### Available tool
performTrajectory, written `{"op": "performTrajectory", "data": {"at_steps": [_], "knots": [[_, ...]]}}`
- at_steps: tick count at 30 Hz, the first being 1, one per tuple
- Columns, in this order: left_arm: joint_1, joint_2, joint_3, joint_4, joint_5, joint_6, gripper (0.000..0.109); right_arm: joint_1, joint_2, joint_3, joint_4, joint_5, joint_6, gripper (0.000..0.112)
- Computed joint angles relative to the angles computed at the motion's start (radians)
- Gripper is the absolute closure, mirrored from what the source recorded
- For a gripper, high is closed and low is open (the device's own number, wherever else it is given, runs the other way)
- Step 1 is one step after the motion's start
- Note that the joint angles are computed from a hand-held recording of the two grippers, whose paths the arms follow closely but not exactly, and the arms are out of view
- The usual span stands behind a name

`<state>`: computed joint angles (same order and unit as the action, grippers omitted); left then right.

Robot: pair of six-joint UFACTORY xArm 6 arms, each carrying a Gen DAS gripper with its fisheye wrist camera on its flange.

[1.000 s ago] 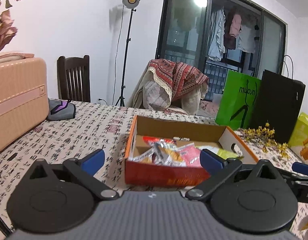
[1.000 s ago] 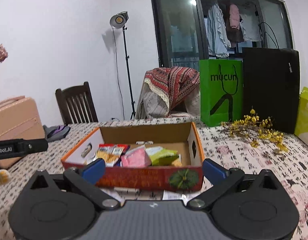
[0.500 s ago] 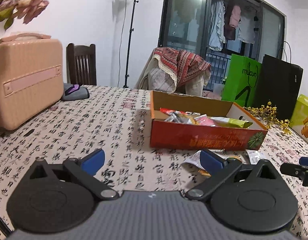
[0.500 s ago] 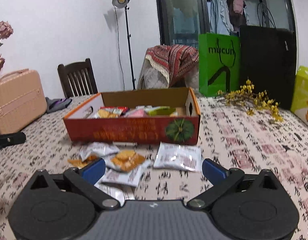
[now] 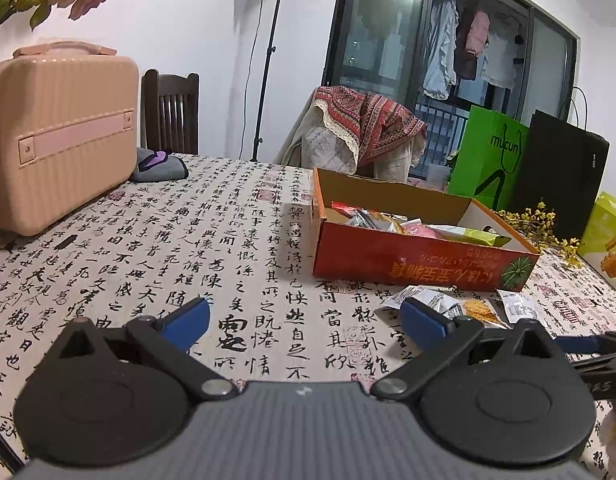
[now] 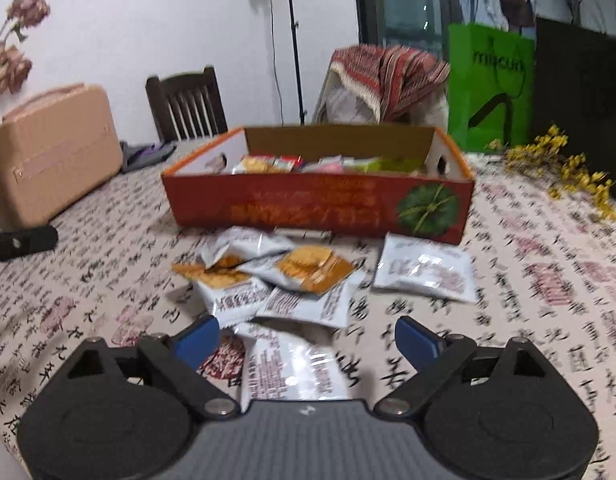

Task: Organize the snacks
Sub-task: 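Grasp a white sachet from the pile with the right tool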

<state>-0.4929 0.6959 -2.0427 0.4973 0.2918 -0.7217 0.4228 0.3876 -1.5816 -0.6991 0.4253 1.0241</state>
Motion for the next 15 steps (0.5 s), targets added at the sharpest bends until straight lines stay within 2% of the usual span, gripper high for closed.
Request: {"op": "performTrajectory", "data": {"at_steps": [4,7,8,10,15], "knots": [[0.004,0.0,0.009,-0.03,-0.005,0.018,0.006,0.008,0.059,-0.062,0.087,0.053,-0.077,0.027],[0.005,-0.004,0.024,-0.045,-0.018,0.023,0.006,0.021,0.071,-0.078,0.021,0.082,-0.052,0.029],[0.003,-0.003,0.024,-0.053,-0.016,0.029,0.006,0.023,0.07,-0.075,0.003,0.08,-0.045,0.033],[0.0,0.003,0.016,-0.07,-0.008,0.044,0.006,0.022,0.055,-0.053,-0.002,0.055,-0.046,0.058],[-0.008,0.004,0.015,-0.083,-0.014,0.064,0.006,0.026,0.008,0.005,-0.041,0.034,-0.018,0.067]]}}
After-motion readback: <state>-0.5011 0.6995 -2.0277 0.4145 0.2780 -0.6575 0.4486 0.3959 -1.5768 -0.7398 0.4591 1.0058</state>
